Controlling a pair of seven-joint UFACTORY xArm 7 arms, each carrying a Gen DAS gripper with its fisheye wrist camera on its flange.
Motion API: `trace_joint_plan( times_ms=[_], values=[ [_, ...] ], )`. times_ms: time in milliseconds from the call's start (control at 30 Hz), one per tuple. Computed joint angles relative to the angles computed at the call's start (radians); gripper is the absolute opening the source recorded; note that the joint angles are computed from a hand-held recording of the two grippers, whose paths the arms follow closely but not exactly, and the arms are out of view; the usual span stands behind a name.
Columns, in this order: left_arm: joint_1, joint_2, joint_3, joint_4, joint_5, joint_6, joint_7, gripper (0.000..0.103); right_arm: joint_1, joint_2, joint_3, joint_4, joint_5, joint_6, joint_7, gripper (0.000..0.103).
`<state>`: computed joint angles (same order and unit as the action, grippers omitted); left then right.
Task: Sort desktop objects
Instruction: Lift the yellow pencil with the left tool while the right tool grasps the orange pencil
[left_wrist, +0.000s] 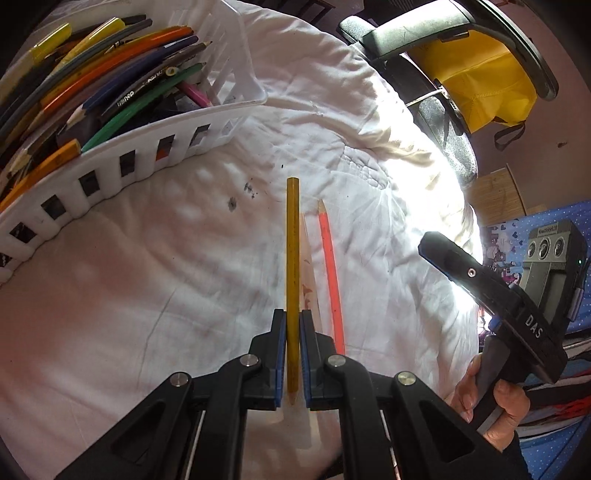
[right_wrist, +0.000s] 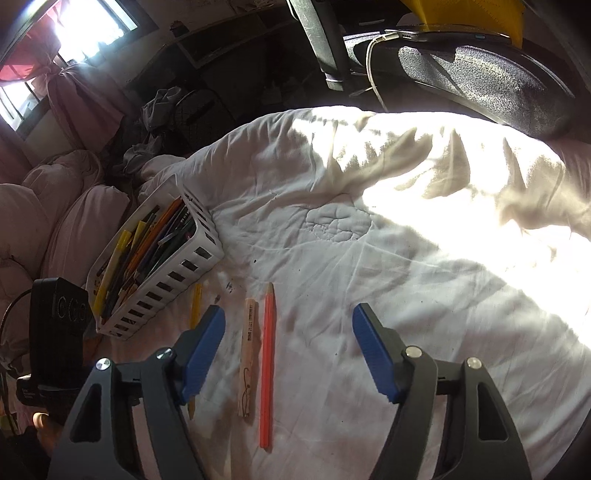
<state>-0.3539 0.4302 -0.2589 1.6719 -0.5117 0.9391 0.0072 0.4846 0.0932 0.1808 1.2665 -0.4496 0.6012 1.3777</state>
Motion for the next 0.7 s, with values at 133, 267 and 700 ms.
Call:
trace_joint_plan(
  times_ms=[133, 267, 700],
  values=[
    [0.008, -0.078, 0.013, -0.019, 0.058, 0.091, 0.054, 0.007, 0.008, 0.049, 0.010, 0.049, 0.060, 0.041, -0.098, 0.048],
    [0.039, -0.204, 0.030, -0.158, -0.007, 0.047, 0.118, 0.007, 0.027, 0.099, 0.010, 0.098, 0.107, 0.072, -0.191, 0.028],
    [0.041, -0.154, 0.035, -0.156, -0.059, -0.047, 0.088, 0.007, 0.076, 0.182, -0.018, 0.164, 0.175, 0.117, -0.295, 0.012]
  ],
)
